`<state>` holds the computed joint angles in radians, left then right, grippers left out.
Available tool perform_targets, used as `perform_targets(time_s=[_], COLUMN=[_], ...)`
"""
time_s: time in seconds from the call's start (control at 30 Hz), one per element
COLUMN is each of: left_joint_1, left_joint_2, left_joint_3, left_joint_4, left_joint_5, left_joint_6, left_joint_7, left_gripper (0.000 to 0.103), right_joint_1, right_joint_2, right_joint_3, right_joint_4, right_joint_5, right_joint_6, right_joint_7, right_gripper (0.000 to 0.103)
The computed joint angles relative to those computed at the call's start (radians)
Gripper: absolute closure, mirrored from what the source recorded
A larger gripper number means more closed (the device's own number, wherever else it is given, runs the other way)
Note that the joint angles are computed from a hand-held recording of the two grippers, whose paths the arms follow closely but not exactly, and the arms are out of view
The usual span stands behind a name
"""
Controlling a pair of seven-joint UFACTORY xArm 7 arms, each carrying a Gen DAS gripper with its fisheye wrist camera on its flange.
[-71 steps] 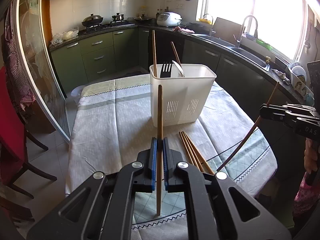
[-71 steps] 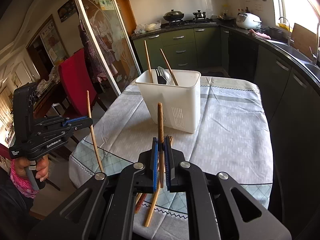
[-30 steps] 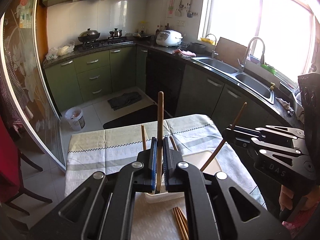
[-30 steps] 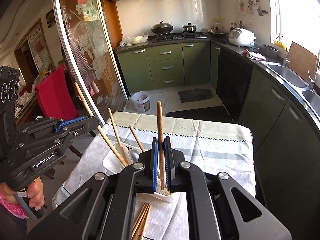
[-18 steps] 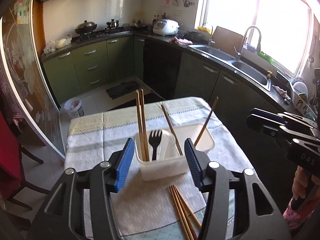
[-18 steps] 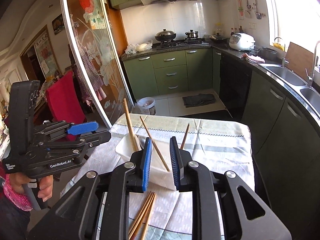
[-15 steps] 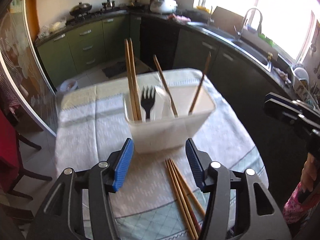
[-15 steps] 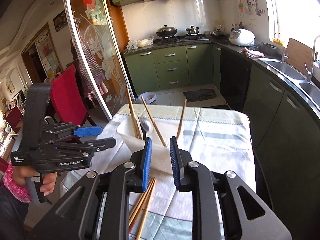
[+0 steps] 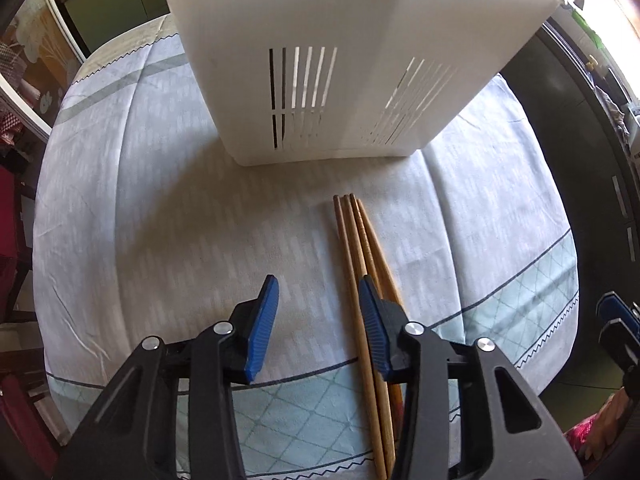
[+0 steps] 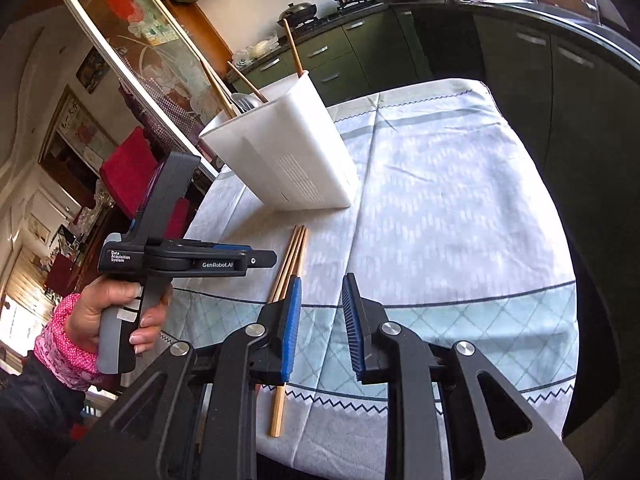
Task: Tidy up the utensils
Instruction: 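Lower both chopsticks into the caddy and open both tools, then grasp a wooden chopstick with the left tool while the right tool grasps another chopstick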
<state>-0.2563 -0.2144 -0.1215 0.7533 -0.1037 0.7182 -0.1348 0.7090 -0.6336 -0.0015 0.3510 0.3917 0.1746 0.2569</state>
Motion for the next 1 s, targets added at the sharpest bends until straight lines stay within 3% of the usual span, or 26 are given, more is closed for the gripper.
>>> perform_targets(time_s=[0.13,0.27,0.57,0.7,1.0], left_joint_1=[0.002,-0.007,-0.024,-0.032,-0.056], left_joint_2=[0.031,0.046,0.085,0.099,0.133], left_joint_3=[-0.014,-0.007,-0.044,-0.030,-0.059], left_joint_4=[0.022,0.034,0.077,0.095,0.115], left_joint_5=[0.036,0.003,0.109,0.062,0.170], left_joint_6=[0.015,0.032,0.056,0.098,0.095], left_joint_7=[-0.044,-0.028,-0.147,-0.130,-0.222], left_gripper=[0.070,0.070,0.071,0.075,0.078], right_joint_1=[0.041,0.067,0.105,0.126,0.180], right_joint_2=[-0.018,-0.022,-0.057,-0.077,-0.091], right_joint_3=[-0.036,-0.062,-0.111,-0.136,-0.188], right_joint_4=[-0.028,-0.028,-0.051,-0.072,-0.095], right_joint_5=[0.026,0.035,0.077,0.088,0.089], right_joint_6=[-0.026,-0.035,-0.047,-0.066,-0.105], right_joint_7=[-0.015,-0.025,-0.054,-0.060,-0.058], right_gripper=[0.080,0.079,0.079,0.079,0.078])
